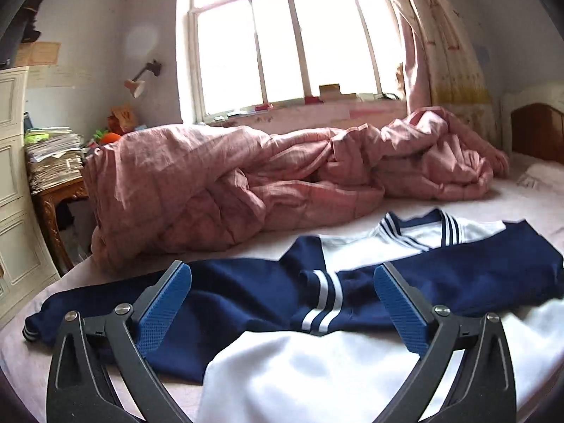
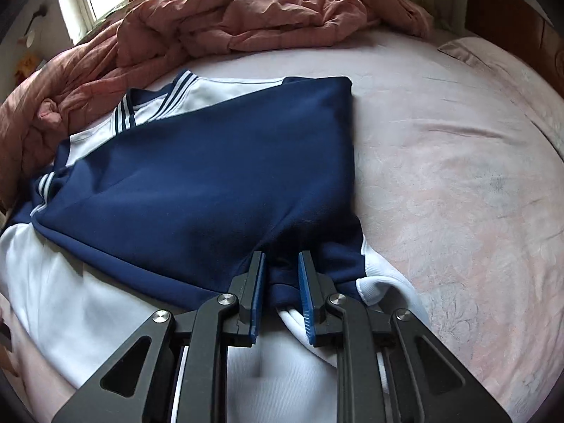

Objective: Fold large clothes

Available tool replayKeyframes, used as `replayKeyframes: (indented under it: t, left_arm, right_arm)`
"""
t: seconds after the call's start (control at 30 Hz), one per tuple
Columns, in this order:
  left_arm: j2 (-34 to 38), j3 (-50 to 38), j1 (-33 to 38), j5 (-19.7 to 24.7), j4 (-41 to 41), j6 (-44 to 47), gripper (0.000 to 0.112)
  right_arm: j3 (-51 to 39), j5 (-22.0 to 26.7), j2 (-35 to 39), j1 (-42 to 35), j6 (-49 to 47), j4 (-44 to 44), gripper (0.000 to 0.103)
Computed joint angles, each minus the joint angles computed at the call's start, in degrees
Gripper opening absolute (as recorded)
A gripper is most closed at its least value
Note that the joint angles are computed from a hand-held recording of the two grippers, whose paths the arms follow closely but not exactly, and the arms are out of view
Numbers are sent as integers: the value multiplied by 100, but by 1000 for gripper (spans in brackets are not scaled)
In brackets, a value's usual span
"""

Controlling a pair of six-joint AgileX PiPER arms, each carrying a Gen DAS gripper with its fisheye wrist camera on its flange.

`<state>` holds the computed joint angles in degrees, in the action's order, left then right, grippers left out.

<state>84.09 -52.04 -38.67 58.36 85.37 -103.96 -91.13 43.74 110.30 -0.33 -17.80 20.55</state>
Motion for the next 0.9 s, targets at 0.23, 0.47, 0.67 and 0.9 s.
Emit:
replayKeyframes:
  t: [0.23,0.47,0.67,0.9]
  left_arm:
    - [-977,265,739,-729,-946,-149,103]
    - [-1501,501,3238,-2697,-4425,1688,102]
    - [-1112,542,4158,-3152,-5852,2913,101]
    - [-322,14,4196,-2266,-4653,2312,91]
  right_arm:
    - [1088,-1667,-880,431,1246,-1510,34]
    - [1182,-1638,-1204,411,559,-675,51]
    - [992,-1331,-1132,435,728,-784,51]
    - [1083,-1376,-1261,440,561,-626,52]
